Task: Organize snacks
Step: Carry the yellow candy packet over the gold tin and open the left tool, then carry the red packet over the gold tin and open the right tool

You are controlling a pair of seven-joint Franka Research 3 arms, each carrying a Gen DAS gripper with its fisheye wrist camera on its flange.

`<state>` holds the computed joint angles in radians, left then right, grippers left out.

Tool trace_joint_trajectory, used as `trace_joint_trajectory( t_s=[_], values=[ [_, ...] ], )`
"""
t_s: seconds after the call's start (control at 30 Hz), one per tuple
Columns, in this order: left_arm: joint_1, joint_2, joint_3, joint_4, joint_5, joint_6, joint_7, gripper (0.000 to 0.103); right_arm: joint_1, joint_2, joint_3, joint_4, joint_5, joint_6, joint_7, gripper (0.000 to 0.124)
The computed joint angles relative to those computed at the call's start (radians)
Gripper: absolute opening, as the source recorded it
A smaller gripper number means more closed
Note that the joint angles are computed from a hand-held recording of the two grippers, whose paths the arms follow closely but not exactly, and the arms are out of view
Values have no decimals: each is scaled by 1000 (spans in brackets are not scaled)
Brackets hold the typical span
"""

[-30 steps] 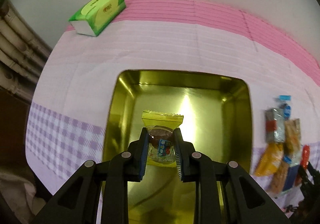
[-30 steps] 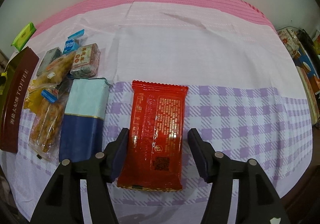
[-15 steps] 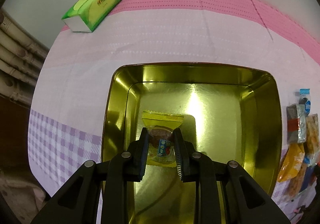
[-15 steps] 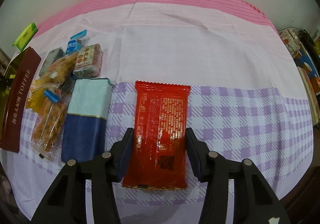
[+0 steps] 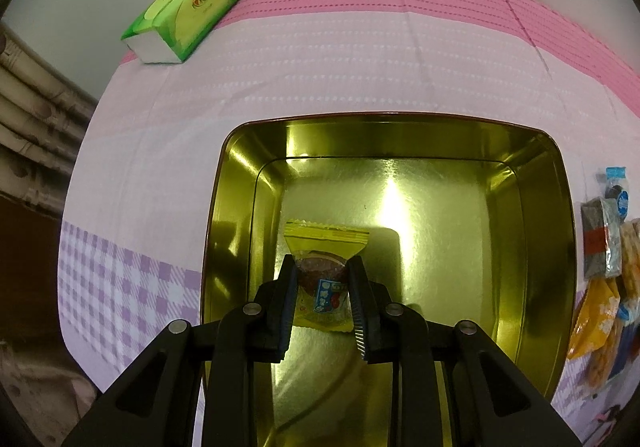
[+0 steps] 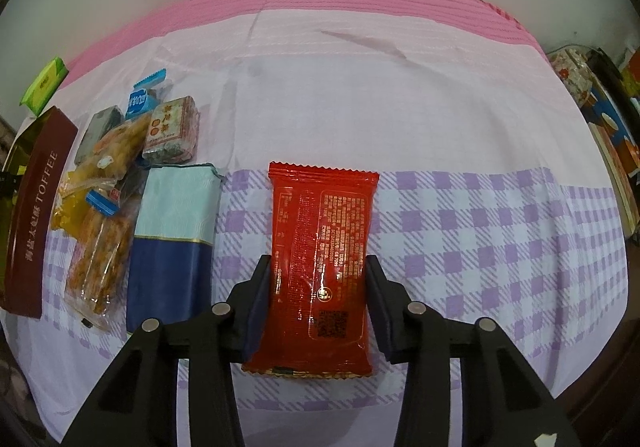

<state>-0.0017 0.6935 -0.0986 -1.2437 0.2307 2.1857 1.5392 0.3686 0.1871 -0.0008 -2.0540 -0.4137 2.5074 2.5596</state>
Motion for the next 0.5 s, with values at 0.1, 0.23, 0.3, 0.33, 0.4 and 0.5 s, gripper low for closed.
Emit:
trace_joint_trajectory(
  t_s=[0.1, 0.23, 0.3, 0.33, 0.4, 0.5],
  values=[
    [7, -18, -5, -26, -8, 8, 1, 27, 1, -7, 0, -4, 1, -4, 12, 40],
    [27, -62, -19, -92, -33, 56, 19, 42, 0, -14, 1, -12, -4, -6, 25, 40],
    [30, -84, -20, -127, -37, 85, 24, 53, 2, -15, 3, -8, -12, -13, 35, 40],
    [31, -98, -20, -148, -35, 103, 26, 56, 4, -16, 4, -10, -18, -13, 44, 40],
    [34, -126, -22, -187, -37, 136, 35, 57, 8, -21, 5, -9, -32, -17, 61, 40],
    [47, -159, -32, -224, -63, 159, 46, 58, 12, -28, 9, -2, -48, -25, 83, 40]
  ],
)
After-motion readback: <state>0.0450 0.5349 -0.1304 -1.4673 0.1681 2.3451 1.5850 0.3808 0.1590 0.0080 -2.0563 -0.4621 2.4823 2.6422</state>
